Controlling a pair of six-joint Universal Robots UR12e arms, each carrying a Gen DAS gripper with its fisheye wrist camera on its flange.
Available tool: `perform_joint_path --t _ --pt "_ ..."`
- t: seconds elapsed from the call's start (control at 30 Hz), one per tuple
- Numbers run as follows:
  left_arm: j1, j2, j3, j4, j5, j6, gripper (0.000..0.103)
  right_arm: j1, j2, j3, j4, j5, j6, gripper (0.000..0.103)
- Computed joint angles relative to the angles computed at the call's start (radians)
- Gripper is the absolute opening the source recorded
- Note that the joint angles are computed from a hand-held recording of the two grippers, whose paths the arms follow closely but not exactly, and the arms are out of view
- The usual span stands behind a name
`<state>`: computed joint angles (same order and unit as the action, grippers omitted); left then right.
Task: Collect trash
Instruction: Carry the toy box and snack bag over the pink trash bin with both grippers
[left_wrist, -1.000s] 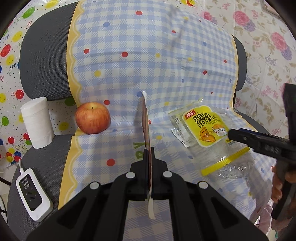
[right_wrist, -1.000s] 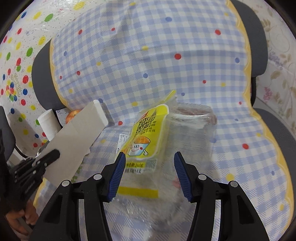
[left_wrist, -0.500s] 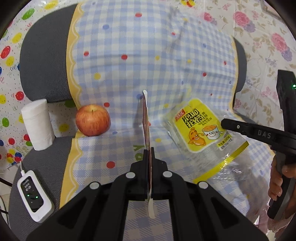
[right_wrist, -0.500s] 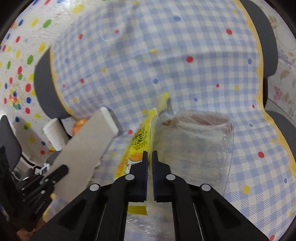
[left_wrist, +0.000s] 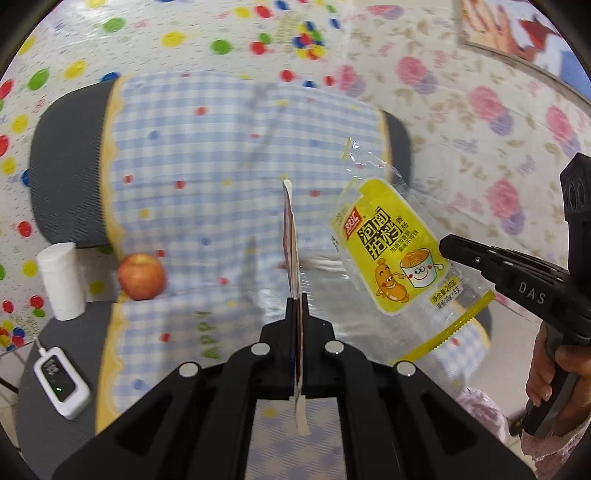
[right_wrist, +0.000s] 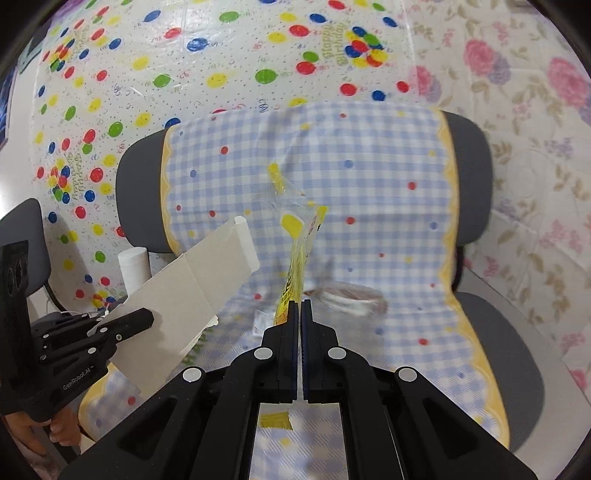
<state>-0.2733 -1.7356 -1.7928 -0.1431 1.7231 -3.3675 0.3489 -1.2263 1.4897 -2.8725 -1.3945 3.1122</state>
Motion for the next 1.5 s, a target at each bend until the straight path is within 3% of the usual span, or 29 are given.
perform_joint_path --t 0.2,0.33,0.73,0.9,1.07,1.3,1.43,1.5 --pt "-0.054 -0.029 0.019 -0.004 -0.072 0.052 0.000 -0.030 -0.093 0.136 -0.050 -0.094 0.036 0.002" --pt "-0.082 -0.048 0.025 0.009 -0.132 0.075 0.000 -0.042 -0.157 0.230 -0.074 -0.204 0.051 0.002" --pt "-0.168 -0.125 0.071 0.010 -0.328 0.188 0.000 -0.075 -0.316 0.441 -0.051 -0.457 0.138 0.002" --pt "-0.199 -0.157 0.096 -0.041 -0.372 0.234 0.000 -0.095 -0.361 0.502 -0.009 -0.492 0.188 0.003" --pt "-0.224 -0.181 0.118 -0.091 -0.365 0.259 0.000 -0.119 -0.386 0.548 0.036 -0.488 0.241 0.003" --pt "-0.243 -0.224 0.168 -0.189 -0.374 0.266 0.000 -0.152 -0.378 0.574 0.069 -0.445 0.286 0.003" --pt "-0.245 -0.241 0.186 -0.199 -0.386 0.253 0.000 -0.167 -0.366 0.577 0.072 -0.431 0.299 0.004" --pt "-0.245 -0.249 0.199 -0.221 -0.396 0.259 0.008 -0.176 -0.357 0.576 0.079 -0.422 0.304 0.007"
